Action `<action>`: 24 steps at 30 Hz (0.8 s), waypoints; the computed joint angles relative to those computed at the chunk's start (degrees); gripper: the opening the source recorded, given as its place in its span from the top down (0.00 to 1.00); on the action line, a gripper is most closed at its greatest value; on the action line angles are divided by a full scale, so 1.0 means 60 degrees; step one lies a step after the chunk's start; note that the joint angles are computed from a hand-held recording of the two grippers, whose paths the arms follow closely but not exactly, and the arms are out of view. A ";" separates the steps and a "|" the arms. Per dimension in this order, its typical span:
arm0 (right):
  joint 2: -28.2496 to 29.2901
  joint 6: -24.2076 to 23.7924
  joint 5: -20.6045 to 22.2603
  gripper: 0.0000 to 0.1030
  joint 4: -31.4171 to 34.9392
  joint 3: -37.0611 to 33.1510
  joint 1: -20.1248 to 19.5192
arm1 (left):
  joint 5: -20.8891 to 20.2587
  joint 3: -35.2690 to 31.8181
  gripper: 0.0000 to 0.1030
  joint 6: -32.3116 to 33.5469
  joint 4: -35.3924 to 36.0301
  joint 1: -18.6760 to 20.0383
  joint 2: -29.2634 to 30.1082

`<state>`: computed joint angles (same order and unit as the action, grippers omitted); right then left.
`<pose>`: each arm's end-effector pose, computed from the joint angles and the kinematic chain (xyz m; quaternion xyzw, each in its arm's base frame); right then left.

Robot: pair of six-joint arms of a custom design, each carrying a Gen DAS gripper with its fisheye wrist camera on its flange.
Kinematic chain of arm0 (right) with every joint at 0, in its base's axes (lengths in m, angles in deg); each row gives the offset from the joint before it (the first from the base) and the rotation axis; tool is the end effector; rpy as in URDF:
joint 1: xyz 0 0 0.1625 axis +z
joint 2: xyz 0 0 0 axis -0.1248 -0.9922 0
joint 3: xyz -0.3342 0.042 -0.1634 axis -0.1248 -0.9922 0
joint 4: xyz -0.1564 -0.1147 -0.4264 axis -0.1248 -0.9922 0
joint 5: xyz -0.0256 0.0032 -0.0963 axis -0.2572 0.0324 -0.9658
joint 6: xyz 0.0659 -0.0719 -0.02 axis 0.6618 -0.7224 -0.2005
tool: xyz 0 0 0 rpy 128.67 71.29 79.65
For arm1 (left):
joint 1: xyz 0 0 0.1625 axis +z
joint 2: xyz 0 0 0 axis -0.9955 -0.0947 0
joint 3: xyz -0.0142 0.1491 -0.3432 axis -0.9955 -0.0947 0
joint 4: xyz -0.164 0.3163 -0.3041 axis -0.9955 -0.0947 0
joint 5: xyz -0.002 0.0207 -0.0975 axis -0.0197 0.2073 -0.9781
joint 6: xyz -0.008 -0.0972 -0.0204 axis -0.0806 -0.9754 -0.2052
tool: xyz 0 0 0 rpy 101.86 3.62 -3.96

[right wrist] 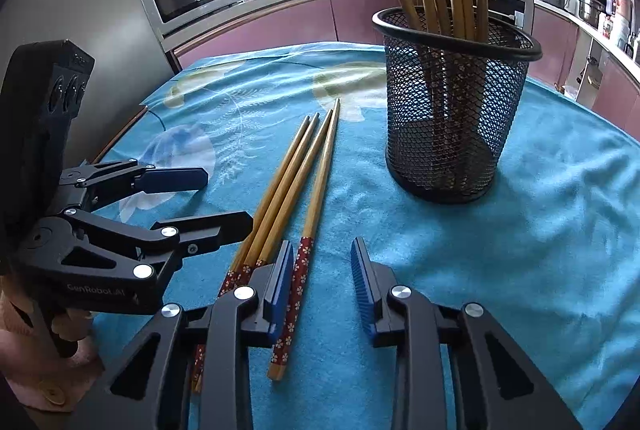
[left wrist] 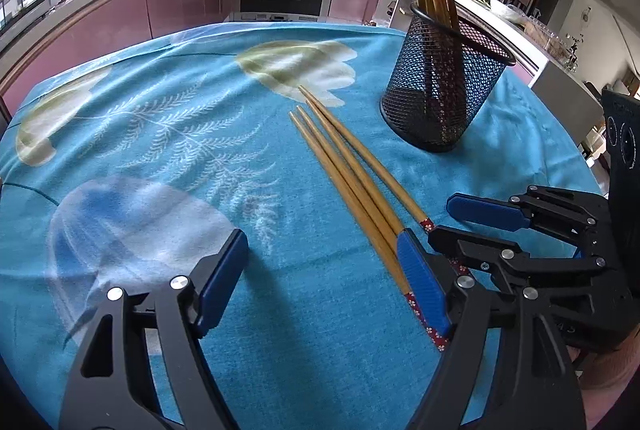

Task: Organize utensils
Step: 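Move both open tools back over the remaining chopsticks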

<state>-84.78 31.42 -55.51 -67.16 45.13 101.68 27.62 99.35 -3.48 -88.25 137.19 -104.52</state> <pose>0.1611 -0.6986 0.2160 0.2785 -0.9113 0.2280 0.1999 -0.3121 -0.7283 0.0709 0.2194 0.9132 -0.2340 0.2513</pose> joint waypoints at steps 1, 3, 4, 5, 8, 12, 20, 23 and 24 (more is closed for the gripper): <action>-0.0002 0.0003 0.0008 0.74 0.0003 -0.0001 -0.0005 | -0.0005 -0.0023 0.26 0.0006 0.0008 0.0005 0.0022; 0.0009 -0.0020 -0.0008 0.74 -0.0006 -0.0004 0.0002 | 0.0057 -0.0053 0.27 0.0051 0.0009 -0.0004 0.0064; 0.0012 -0.0029 -0.0018 0.74 0.0000 -0.0010 0.0005 | 0.0102 -0.0075 0.27 0.0087 0.0023 -0.0013 0.0092; 0.0026 -0.0031 -0.0023 0.74 0.0005 -0.0023 0.0011 | 0.0165 -0.0082 0.27 0.0138 0.0030 -0.0027 0.0114; 0.0030 -0.0020 -0.0003 0.74 0.0026 -0.0034 0.0006 | 0.0370 -0.0119 0.27 0.0279 0.0061 -0.0073 0.0190; -0.0006 -0.0031 -0.0004 0.74 0.0044 -0.0012 0.0000 | 0.0474 -0.0124 0.31 0.0362 0.0054 -0.0076 0.0201; -0.0005 -0.0052 -0.0034 0.74 0.0021 0.0002 0.0009 | 0.0467 -0.0079 0.39 0.0399 0.0081 -0.0044 0.0120; 0.0043 -0.0094 -0.0103 0.74 0.0009 -0.0042 0.0034 | 0.0463 -0.0062 0.42 0.0410 0.0064 -0.0037 0.0110; 0.0071 -0.0114 -0.0134 0.74 0.0000 -0.0068 0.0046 | 0.0473 -0.0082 0.43 0.0414 0.0067 -0.0033 0.0120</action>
<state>-84.35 30.73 -56.32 -67.16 44.73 101.95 30.46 98.86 -1.00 -87.85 136.99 -103.80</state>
